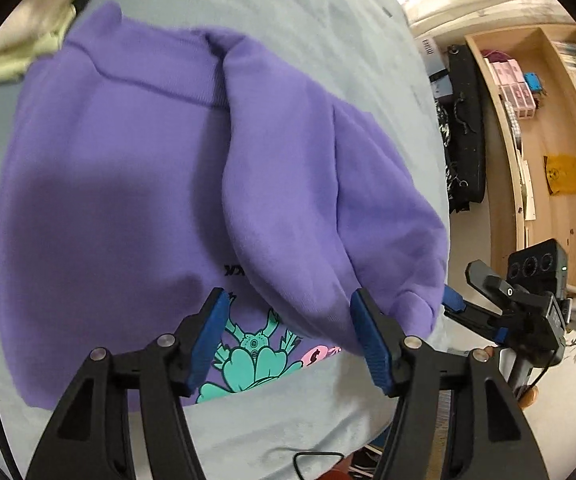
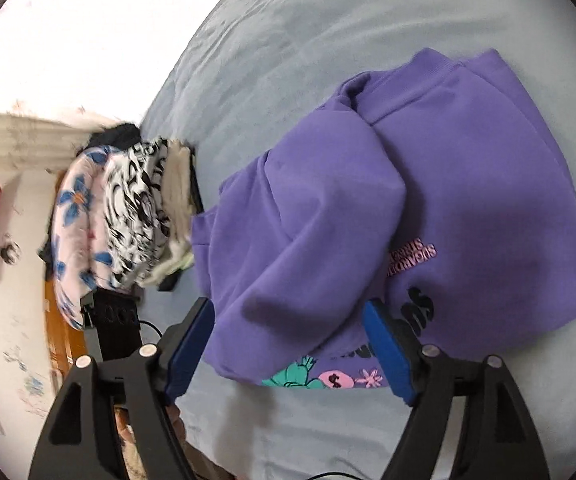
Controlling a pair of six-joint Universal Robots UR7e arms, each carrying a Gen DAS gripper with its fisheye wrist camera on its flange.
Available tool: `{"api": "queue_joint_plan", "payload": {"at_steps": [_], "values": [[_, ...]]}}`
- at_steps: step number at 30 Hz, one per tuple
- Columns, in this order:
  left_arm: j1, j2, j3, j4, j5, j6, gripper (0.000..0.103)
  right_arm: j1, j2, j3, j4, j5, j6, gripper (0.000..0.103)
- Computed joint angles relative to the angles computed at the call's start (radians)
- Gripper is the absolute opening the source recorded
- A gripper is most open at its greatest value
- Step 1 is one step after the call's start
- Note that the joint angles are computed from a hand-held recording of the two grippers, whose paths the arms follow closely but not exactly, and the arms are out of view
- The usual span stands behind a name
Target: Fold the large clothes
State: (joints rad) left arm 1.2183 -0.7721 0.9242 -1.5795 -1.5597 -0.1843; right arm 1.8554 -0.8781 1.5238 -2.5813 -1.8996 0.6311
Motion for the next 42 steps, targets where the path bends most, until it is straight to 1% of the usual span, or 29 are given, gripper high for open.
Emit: {"api": "queue_joint_plan", "payload": {"at_steps": [4,6,8,10,11,12,13,14,15,16,17,18,19,20,22,24,25,27,28,30,31,32,33,34,35,36,38,40,42], "values": [[0.008,0.033,-0.005,0.015,-0.027,0.004,0.062,-0.011,0.057,-0.088,0.163,-0.029,0.043,0.077],[0.012,0.050,-0.009,0.029,-0.046,0.005,0.062,-0.022,0.071,-0.102,0.195,-0.032,0.051,0.077],[0.016,0.064,-0.005,0.027,-0.068,0.010,0.062,-0.042,0.081,-0.103,0.203,-0.007,0.062,0.077],[0.014,0.064,0.016,-0.004,-0.071,0.019,0.061,-0.068,0.080,-0.075,0.158,0.044,0.074,0.077],[0.009,0.059,0.032,-0.032,-0.059,0.023,0.060,-0.077,0.077,-0.055,0.115,0.066,0.064,0.072],[0.001,0.051,0.049,-0.069,-0.042,0.038,0.047,-0.080,0.077,-0.045,0.087,0.073,0.041,0.058],[-0.005,0.050,0.052,-0.086,-0.032,0.052,0.038,-0.079,0.081,-0.049,0.079,0.076,0.000,0.051],[-0.015,0.047,0.057,-0.110,-0.016,0.077,0.029,-0.078,0.082,-0.049,0.068,0.081,-0.024,0.039],[-0.022,0.044,0.061,-0.133,-0.006,0.096,0.027,-0.076,0.082,-0.047,0.045,0.091,-0.052,0.030],[-0.033,0.035,0.072,-0.173,0.009,0.120,0.024,-0.072,0.085,-0.046,0.009,0.096,-0.085,0.028],[-0.046,0.024,0.088,-0.224,0.029,0.153,0.018,-0.068,0.089,-0.048,-0.021,0.097,-0.115,0.026],[-0.056,0.018,0.094,-0.264,0.041,0.184,0.015,-0.065,0.093,-0.048,-0.058,0.103,-0.143,0.025],[-0.062,0.013,0.098,-0.293,0.045,0.203,0.015,-0.064,0.100,-0.047,-0.112,0.118,-0.173,0.025],[-0.071,0.004,0.112,-0.354,0.058,0.230,0.014,-0.060,0.111,-0.055,-0.157,0.122,-0.207,0.025],[-0.079,-0.007,0.124,-0.442,0.064,0.270,0.012,-0.054,0.136,-0.065,-0.271,0.129,-0.294,0.024],[-0.080,-0.022,0.161,-0.568,0.068,0.314,0.012,-0.056,0.160,-0.068,-0.387,0.136,-0.357,0.024],[-0.079,-0.030,0.178,-0.604,0.066,0.330,0.012,-0.059,0.173,-0.067,-0.434,0.134,-0.379,0.024],[-0.072,-0.052,0.248,-0.703,0.086,0.364,0.012,-0.069,0.185,-0.055,-0.477,0.133,-0.392,0.024],[-0.067,-0.063,0.262,-0.698,0.095,0.367,0.012,-0.077,0.185,-0.039,-0.475,0.132,-0.377,0.024],[-0.060,-0.075,0.313,-0.663,0.128,0.343,0.012,-0.090,0.173,-0.007,-0.431,0.127,-0.344,0.026],[-0.056,-0.077,0.324,-0.645,0.130,0.336,0.012,-0.094,0.160,0.020,-0.407,0.110,-0.321,0.028],[-0.049,-0.096,0.363,-0.625,0.134,0.325,0.012,-0.101,0.139,0.062,-0.397,0.109,-0.298,0.039],[-0.044,-0.111,0.394,-0.614,0.134,0.317,0.013,-0.109,0.116,0.106,-0.405,0.126,-0.287,0.042],[-0.041,-0.119,0.412,-0.602,0.131,0.308,0.014,-0.113,0.094,0.154,-0.438,0.141,-0.292,0.041],[-0.038,-0.134,0.441,-0.590,0.131,0.291,0.016,-0.106,0.080,0.181,-0.450,0.122,-0.301,0.041],[-0.037,-0.151,0.475,-0.596,0.137,0.276,0.018,-0.092,0.066,0.198,-0.436,0.081,-0.307,0.042],[-0.038,-0.177,0.529,-0.626,0.142,0.259,0.019,-0.067,0.049,0.225,-0.415,0.020,-0.315,0.042],[-0.040,-0.189,0.554,-0.646,0.145,0.242,0.019,-0.039,0.037,0.231,-0.377,-0.050,-0.313,0.043],[-0.049,-0.193,0.573,-0.663,0.154,0.217,0.019,-0.015,0.035,0.218,-0.345,-0.099,-0.293,0.046]]}}
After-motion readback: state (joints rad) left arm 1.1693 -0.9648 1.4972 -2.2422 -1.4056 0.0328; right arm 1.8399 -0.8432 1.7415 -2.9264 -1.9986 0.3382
